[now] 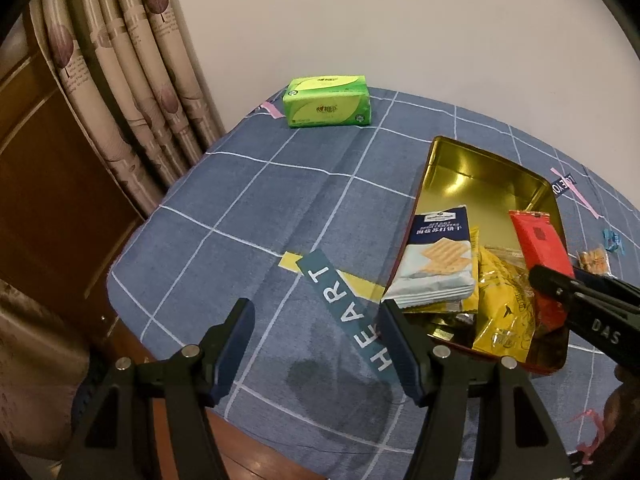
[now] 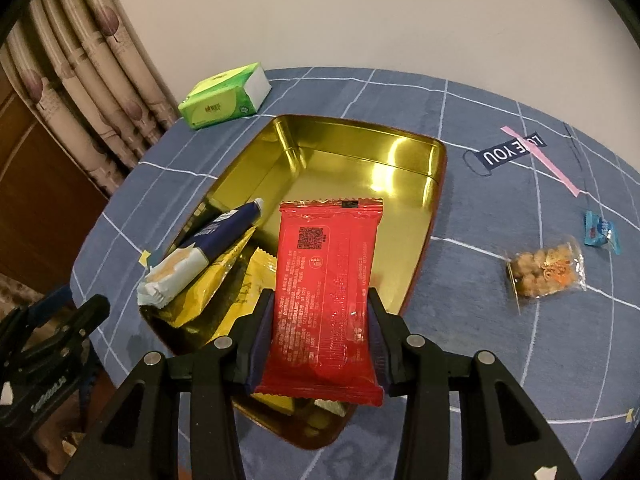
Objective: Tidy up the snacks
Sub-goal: 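Lower the red packet into the gold tin and open the right gripper, then move the right gripper to the clear twisted-dough snack bag and grasp it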
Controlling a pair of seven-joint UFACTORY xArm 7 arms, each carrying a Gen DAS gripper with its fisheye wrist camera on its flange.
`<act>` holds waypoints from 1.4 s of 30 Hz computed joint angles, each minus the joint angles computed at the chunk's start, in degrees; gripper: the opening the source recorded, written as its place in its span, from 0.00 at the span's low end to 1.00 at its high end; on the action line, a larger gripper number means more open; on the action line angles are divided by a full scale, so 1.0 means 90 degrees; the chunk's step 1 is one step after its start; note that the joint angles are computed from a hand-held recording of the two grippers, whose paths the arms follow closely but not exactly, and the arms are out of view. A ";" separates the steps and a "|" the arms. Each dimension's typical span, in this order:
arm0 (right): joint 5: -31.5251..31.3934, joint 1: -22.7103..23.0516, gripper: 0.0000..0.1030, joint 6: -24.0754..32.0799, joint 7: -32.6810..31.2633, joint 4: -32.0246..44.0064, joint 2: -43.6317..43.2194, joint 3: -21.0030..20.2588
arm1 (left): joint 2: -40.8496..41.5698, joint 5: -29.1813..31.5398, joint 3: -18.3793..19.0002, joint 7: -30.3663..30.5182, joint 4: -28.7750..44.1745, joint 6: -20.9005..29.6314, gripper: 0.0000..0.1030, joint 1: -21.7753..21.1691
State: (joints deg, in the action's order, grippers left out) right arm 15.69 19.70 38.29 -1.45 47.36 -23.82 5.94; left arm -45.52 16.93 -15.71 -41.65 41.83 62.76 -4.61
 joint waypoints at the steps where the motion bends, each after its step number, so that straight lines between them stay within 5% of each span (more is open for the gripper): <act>1: 0.0003 0.0009 0.38 -0.0017 -0.0002 0.0005 0.0024 0.0008 | -0.0005 -0.0010 0.0011 0.0000 -0.0006 -0.0002 0.64 -0.0005; 21: -0.0122 0.0091 0.44 -0.0127 -0.0153 -0.0003 0.0186 0.0076 | 0.0037 -0.0081 0.0037 0.0004 -0.0015 -0.0033 0.64 -0.0044; 35: 0.0185 0.0147 0.57 -0.0196 -0.0422 -0.0185 -0.0446 -0.0191 | 0.0078 -0.0045 0.0007 0.0024 -0.0005 -0.0087 0.64 -0.0070; 42: -0.0059 -0.0449 0.57 -0.0042 -0.0092 -0.0384 -0.0722 -0.0385 | 0.0078 -0.0072 0.0008 -0.0033 0.0003 -0.0087 0.64 -0.0069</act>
State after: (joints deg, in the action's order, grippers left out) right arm 15.16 15.66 37.91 -2.28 43.91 -30.32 2.47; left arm -44.82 16.29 -15.64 -41.95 41.86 61.98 -5.23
